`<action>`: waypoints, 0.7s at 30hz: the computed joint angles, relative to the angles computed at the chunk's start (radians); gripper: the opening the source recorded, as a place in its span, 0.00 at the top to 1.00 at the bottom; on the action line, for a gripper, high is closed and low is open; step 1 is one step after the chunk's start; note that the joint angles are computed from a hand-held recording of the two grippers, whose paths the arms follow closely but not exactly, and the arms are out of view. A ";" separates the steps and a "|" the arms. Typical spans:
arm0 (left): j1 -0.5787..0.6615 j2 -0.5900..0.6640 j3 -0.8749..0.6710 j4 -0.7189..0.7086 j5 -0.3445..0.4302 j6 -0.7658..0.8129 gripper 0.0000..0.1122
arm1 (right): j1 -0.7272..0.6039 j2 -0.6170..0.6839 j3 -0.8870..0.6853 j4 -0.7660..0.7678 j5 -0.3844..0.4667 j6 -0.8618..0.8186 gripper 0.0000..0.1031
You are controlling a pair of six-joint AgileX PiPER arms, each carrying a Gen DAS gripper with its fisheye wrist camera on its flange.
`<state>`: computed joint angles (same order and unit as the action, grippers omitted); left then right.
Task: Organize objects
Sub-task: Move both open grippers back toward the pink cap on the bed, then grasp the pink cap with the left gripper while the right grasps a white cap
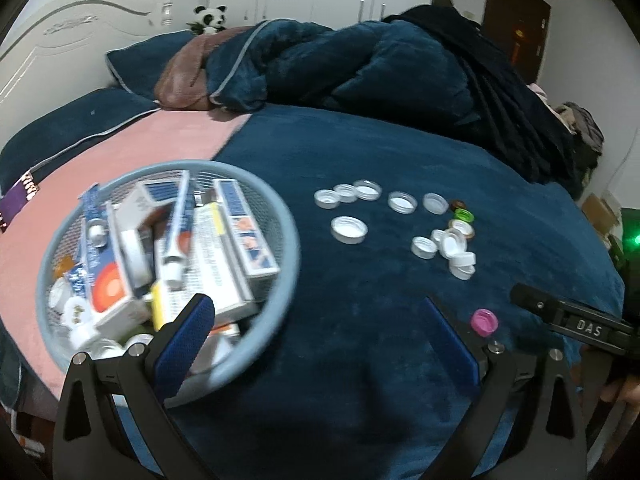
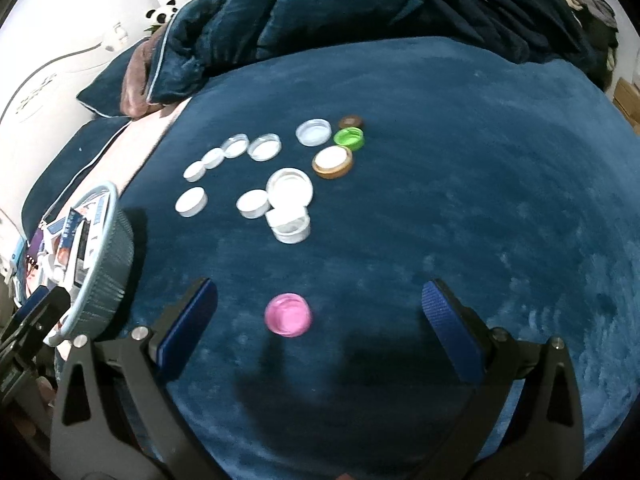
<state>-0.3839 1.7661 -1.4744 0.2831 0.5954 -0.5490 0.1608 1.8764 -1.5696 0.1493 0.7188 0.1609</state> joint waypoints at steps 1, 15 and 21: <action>-0.006 0.008 -0.009 -0.011 0.002 0.010 0.09 | -0.005 0.000 0.004 0.001 -0.001 0.000 0.00; -0.076 0.149 -0.143 -0.198 0.035 0.182 0.09 | -0.092 -0.020 0.053 0.007 -0.028 0.018 0.00; -0.113 0.224 -0.220 -0.283 0.049 0.258 0.09 | -0.142 -0.043 0.098 -0.003 -0.052 0.041 0.00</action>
